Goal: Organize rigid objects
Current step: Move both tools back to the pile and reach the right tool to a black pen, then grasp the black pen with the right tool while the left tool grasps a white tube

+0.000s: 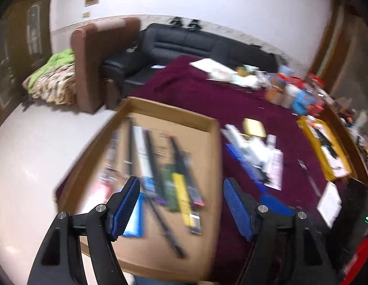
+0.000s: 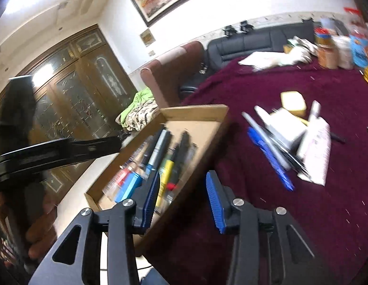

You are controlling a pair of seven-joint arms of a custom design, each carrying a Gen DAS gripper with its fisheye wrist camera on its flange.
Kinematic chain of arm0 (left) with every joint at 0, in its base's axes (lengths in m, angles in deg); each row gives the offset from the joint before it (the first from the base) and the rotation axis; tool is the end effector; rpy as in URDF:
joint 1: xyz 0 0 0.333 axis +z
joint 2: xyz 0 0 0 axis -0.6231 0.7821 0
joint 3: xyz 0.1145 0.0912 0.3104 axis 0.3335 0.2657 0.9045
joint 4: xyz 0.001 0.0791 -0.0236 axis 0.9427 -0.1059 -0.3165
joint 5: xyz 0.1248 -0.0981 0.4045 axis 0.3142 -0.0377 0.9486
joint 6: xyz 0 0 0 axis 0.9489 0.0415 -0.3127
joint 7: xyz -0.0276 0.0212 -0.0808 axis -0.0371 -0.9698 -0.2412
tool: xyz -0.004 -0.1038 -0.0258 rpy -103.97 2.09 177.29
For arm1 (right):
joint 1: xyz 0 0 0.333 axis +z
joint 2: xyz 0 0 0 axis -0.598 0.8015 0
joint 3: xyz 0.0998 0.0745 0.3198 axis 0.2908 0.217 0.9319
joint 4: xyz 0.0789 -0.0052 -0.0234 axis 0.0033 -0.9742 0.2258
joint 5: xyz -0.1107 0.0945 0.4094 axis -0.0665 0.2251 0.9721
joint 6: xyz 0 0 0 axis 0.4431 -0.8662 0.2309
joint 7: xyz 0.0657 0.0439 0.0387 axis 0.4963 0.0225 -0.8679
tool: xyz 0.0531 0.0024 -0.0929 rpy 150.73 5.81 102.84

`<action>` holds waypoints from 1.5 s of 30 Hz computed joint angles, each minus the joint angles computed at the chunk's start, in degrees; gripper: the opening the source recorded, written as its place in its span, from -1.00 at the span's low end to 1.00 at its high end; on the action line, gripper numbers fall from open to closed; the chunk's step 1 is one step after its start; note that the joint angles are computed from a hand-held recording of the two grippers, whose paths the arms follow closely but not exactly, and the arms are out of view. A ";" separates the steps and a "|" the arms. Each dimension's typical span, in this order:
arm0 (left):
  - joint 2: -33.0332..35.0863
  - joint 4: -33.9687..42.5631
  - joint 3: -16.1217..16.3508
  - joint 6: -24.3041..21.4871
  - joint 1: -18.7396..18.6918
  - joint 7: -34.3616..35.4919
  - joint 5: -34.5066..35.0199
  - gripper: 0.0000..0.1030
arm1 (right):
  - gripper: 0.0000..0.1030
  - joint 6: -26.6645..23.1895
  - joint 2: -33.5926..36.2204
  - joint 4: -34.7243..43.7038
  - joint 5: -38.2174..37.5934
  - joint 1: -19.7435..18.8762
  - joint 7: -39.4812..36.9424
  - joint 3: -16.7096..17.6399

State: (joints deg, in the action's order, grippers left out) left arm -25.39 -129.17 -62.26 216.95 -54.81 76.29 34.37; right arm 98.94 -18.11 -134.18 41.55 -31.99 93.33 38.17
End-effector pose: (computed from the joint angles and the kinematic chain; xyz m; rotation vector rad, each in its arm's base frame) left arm 0.5496 -0.3218 0.5445 -2.1459 1.3398 -0.7524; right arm 0.6317 0.0762 0.4830 -1.9067 0.9851 0.0337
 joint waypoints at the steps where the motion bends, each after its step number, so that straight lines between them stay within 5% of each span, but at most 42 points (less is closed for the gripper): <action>1: 0.99 0.86 -0.32 0.76 -0.33 0.09 0.26 0.48 | -0.23 -0.18 0.28 0.01 -0.31 -0.44 0.46 -0.46; 8: 10.24 10.95 -0.81 -0.03 -3.55 6.51 -5.19 0.48 | -0.23 -1.55 1.76 0.47 1.26 -4.42 0.90 -2.55; 18: 15.11 14.57 0.28 0.24 -5.23 9.85 -10.30 0.48 | -0.16 2.18 7.06 6.30 -1.83 -7.51 5.92 -2.49; 21: 15.74 15.22 0.89 0.19 -5.87 9.27 -9.00 0.48 | 0.02 4.37 10.60 11.86 -7.19 -8.02 10.13 -2.61; 28: 16.60 15.53 2.07 1.60 -6.61 5.62 -5.87 0.48 | 0.01 6.90 22.88 28.37 -21.85 -9.13 23.75 -2.62; 34: 17.80 16.72 2.41 0.93 -6.95 4.83 -3.74 0.48 | -0.16 11.06 26.97 31.67 -29.02 -9.74 28.72 -1.48; 38: 19.78 19.41 1.83 -0.79 -6.75 9.00 -5.34 0.49 | -0.82 15.89 25.63 28.81 -33.09 -8.42 28.85 -1.52; 45: 27.47 30.88 1.60 -7.10 -7.72 21.26 -8.31 0.51 | -0.82 12.83 18.84 19.73 -28.12 -9.38 23.79 1.44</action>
State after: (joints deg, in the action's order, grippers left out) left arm 2.09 -98.29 -60.66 209.85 -62.53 97.55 26.06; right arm 111.77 0.73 -114.45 13.43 -41.38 117.12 39.61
